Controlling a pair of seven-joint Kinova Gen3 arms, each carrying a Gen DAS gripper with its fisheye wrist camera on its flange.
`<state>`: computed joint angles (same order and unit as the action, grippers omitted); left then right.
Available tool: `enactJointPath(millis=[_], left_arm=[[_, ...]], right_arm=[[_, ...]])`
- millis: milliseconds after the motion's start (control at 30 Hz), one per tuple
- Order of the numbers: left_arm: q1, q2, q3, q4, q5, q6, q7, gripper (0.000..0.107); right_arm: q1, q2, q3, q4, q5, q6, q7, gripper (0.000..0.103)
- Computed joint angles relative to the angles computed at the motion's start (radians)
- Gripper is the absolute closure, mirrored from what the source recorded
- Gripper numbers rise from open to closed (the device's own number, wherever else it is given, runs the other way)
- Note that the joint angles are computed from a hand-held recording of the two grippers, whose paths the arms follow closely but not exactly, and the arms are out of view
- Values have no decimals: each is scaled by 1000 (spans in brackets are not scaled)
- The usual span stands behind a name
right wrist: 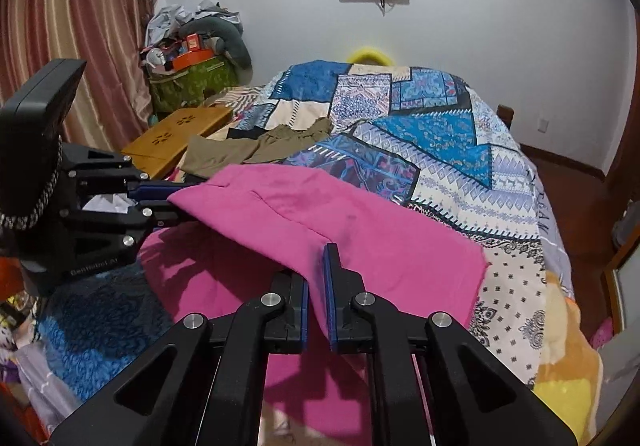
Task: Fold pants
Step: 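Lower the folded trousers onto the quilt and open both grippers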
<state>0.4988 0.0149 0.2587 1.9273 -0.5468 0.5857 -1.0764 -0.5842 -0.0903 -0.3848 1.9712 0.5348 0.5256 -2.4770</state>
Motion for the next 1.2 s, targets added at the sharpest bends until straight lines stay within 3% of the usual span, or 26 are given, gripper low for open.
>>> enactJointPath(millis=[133,300,467,600,700,767,900,1033,1200], left_arm=[[-5,-13,3,13,81,9,-63,94],[3,-4,11,31,86,15,-15,94],[-7,-4,0,40,175,10,-77,93],[-7,-14,3,43,196,21,-101,89],[-19,-36,-3,44,269,34,-168,77],[-30,-56,-7,49,315,39,-204,60],[-56,-104,-13,61,375,30,-240,44],[-95,-128,-24,46,443,26,-272,20],[-140,-89,-15,-1,425,32,-213,17]], right_arm=[[-4,-19,-17,16,-8,11,-18,97],[-10,-19,-16,48,-59,2,-12,97],[-13,-19,-20,66,-95,2,-19,97],[-26,-17,-4,57,-151,28,42,95],[-30,-26,1,51,-194,54,73,95],[-30,-40,13,51,-243,63,109,93],[-8,-78,-4,58,-272,75,115,86],[32,-107,-47,62,-238,73,62,69],[90,-108,-70,60,-203,30,-16,49]])
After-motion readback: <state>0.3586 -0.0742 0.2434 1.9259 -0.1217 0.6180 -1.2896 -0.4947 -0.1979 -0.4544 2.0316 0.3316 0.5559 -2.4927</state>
